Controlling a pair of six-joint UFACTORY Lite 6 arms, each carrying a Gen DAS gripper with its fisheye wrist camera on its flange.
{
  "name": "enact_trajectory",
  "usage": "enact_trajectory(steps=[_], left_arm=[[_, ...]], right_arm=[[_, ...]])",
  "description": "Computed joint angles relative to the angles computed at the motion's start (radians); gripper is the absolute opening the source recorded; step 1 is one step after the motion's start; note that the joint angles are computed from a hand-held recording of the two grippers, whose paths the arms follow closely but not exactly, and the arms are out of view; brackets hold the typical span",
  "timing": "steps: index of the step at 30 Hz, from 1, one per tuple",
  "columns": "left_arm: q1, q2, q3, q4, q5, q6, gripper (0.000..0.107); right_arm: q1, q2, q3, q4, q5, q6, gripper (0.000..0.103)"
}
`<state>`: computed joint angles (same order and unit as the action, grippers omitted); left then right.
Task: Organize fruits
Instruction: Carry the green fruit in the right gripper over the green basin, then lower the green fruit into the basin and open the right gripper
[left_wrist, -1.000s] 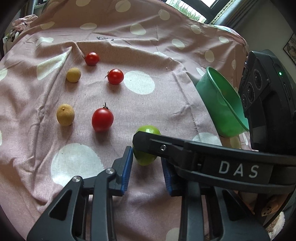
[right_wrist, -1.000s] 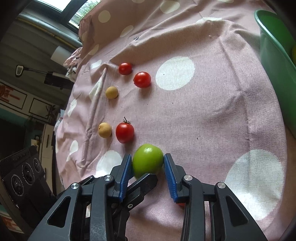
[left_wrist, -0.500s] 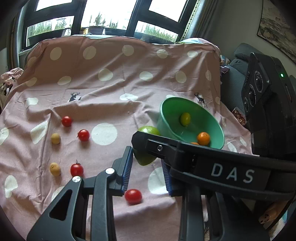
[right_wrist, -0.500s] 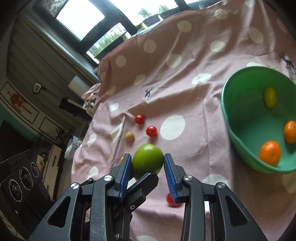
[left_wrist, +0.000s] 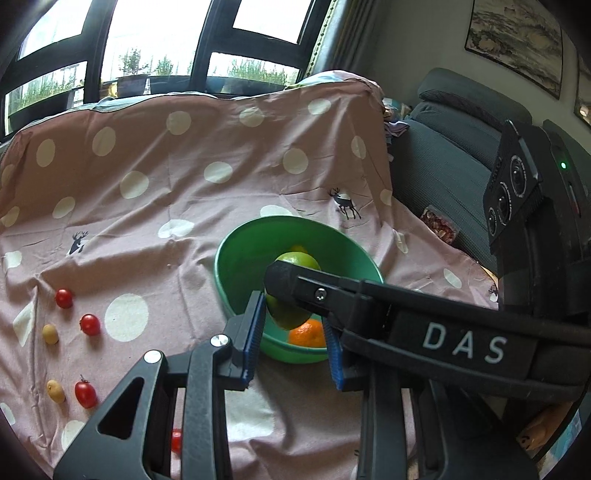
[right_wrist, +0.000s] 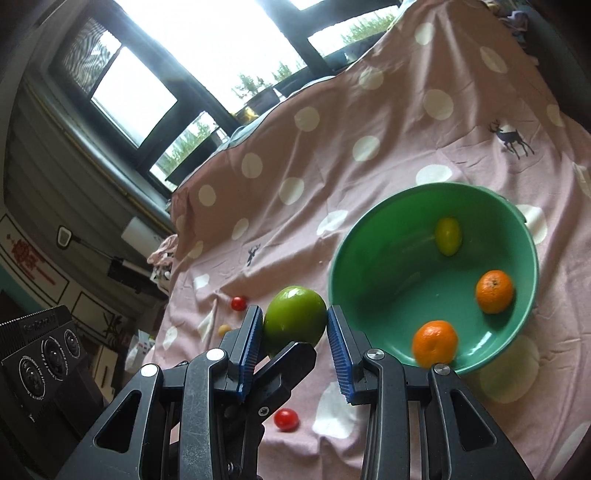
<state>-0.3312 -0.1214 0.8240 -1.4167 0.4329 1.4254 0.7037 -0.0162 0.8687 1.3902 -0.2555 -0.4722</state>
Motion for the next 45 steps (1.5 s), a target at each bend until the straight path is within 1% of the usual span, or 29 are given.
enact_trajectory(steps=[5, 11, 13, 15, 17, 18, 20, 24, 28, 31, 33, 35, 37, 39, 40, 42, 45], left_arm=[[-0.088, 0.082, 0.061, -0.042, -0.038, 0.008, 0.03], [-0.132, 0.22, 0.164, 0.012, -0.013, -0.076, 0.03], [-0.141, 0.258, 0.192, 0.029, -0.013, -0.097, 0.03], [-0.148, 0.286, 0.209, 0.024, -0.014, -0.094, 0.03], [-0.149, 0.308, 0.221, 0.012, -0.005, -0.084, 0.03], [-0.147, 0.319, 0.227, 0.009, 0.003, -0.083, 0.03], [-0.146, 0.34, 0.239, 0.002, 0.014, -0.082, 0.03], [-0.139, 0.381, 0.261, 0.0, 0.042, -0.095, 0.03], [-0.138, 0.411, 0.281, 0.005, 0.057, -0.113, 0.03], [-0.139, 0.431, 0.295, 0.009, 0.066, -0.122, 0.03], [-0.131, 0.459, 0.315, 0.009, 0.089, -0.132, 0.03], [-0.122, 0.472, 0.318, 0.005, 0.099, -0.142, 0.032], [-0.111, 0.461, 0.306, 0.0, 0.097, -0.149, 0.036], [-0.097, 0.424, 0.27, -0.035, 0.09, -0.115, 0.05], [-0.085, 0.397, 0.243, -0.061, 0.089, -0.086, 0.053], [-0.045, 0.34, 0.187, -0.102, 0.111, -0.033, 0.064], [0.035, 0.272, 0.122, -0.107, 0.165, -0.018, 0.069]], right_arm=[[-0.059, -0.091, -0.1, -0.075, 0.01, 0.097, 0.039], [-0.14, -0.132, -0.174, -0.11, 0.047, 0.167, 0.039], [-0.17, -0.135, -0.19, -0.174, 0.067, 0.234, 0.039], [-0.2, -0.126, -0.199, -0.286, 0.091, 0.349, 0.039], [-0.216, -0.116, -0.201, -0.324, 0.104, 0.391, 0.039], [-0.221, -0.111, -0.2, -0.318, 0.107, 0.386, 0.039], [-0.225, -0.103, -0.196, -0.249, 0.109, 0.321, 0.039], [-0.241, -0.081, -0.19, -0.222, 0.123, 0.299, 0.039], [-0.25, -0.061, -0.181, -0.109, 0.127, 0.192, 0.039], [-0.257, -0.051, -0.178, -0.11, 0.133, 0.197, 0.039], [-0.254, -0.04, -0.168, 0.011, 0.123, 0.081, 0.039], [-0.253, -0.032, -0.162, 0.099, 0.115, 0.0, 0.039], [-0.247, -0.022, -0.151, 0.224, 0.093, -0.122, 0.039], [-0.226, -0.02, -0.137, 0.347, 0.049, -0.239, 0.039], [-0.214, -0.023, -0.133, 0.364, 0.024, -0.257, 0.041], [-0.192, -0.031, -0.126, 0.386, -0.016, -0.288, 0.051], [-0.161, -0.032, -0.109, 0.37, -0.05, -0.287, 0.057]])
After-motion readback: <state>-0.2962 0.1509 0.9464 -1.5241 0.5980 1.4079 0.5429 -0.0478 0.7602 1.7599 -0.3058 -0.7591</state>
